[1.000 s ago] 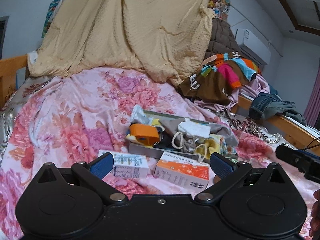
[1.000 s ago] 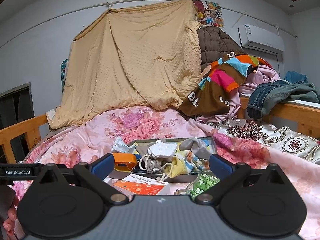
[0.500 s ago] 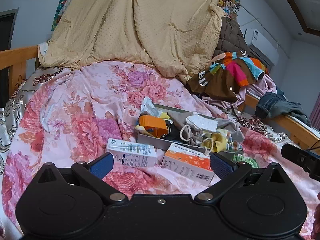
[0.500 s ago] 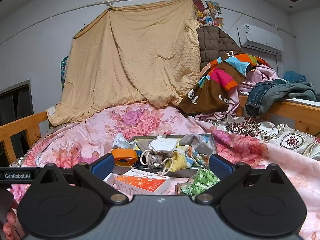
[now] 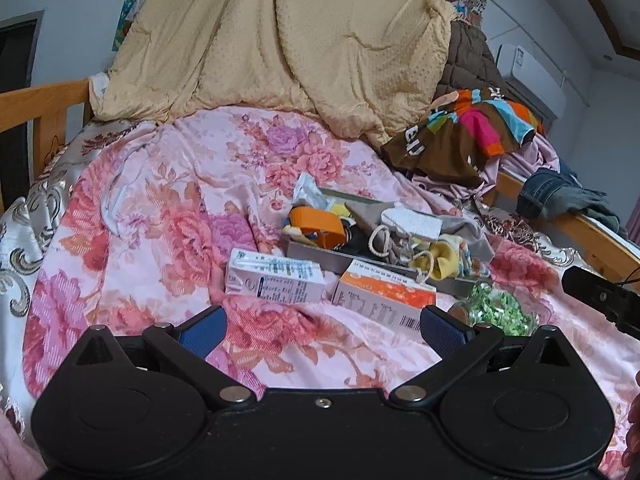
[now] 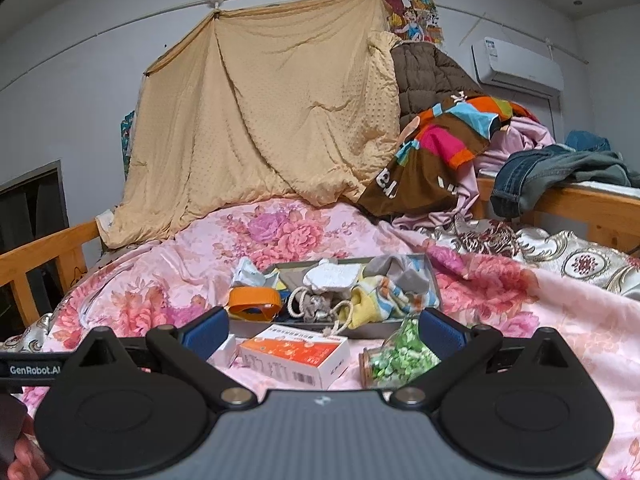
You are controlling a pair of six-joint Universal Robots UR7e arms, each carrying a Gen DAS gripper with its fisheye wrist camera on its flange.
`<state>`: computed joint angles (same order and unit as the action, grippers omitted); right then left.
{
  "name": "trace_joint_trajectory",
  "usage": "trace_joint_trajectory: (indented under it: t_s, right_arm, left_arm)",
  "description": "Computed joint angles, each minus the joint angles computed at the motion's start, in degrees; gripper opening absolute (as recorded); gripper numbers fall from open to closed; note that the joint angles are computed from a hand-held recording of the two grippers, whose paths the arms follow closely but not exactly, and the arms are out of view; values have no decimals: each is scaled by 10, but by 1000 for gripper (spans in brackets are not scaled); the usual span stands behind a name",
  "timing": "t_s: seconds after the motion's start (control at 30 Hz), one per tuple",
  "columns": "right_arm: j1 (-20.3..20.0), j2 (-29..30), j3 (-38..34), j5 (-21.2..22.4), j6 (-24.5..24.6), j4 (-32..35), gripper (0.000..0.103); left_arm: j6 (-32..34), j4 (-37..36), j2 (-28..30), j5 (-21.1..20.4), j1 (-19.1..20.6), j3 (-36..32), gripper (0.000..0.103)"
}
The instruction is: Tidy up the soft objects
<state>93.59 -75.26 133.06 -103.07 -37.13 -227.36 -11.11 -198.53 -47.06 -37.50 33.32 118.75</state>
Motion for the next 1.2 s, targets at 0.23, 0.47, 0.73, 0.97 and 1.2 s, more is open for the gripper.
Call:
trace_joint_trajectory:
  t_s: [0.23, 0.47, 0.73, 0.97, 1.2]
  right_arm:
    - [7, -1, 14, -9, 8, 3, 103]
    - [14, 3, 23, -15, 8, -4, 103]
    - [20, 1, 32, -24, 13, 3, 103]
    - [22, -3, 38, -35, 24, 16, 103]
    - [23, -1, 35, -56, 37, 22, 103]
  left_arm:
    - [-48, 35, -15, 12, -4, 14, 102]
    - [-59, 45, -21, 18, -9, 23, 102]
    - [-70, 60, -27, 26, -16, 32, 102]
    - [-68, 71, -29, 28, -20, 37, 102]
    - [-87, 101, -34, 29, -17, 35, 102]
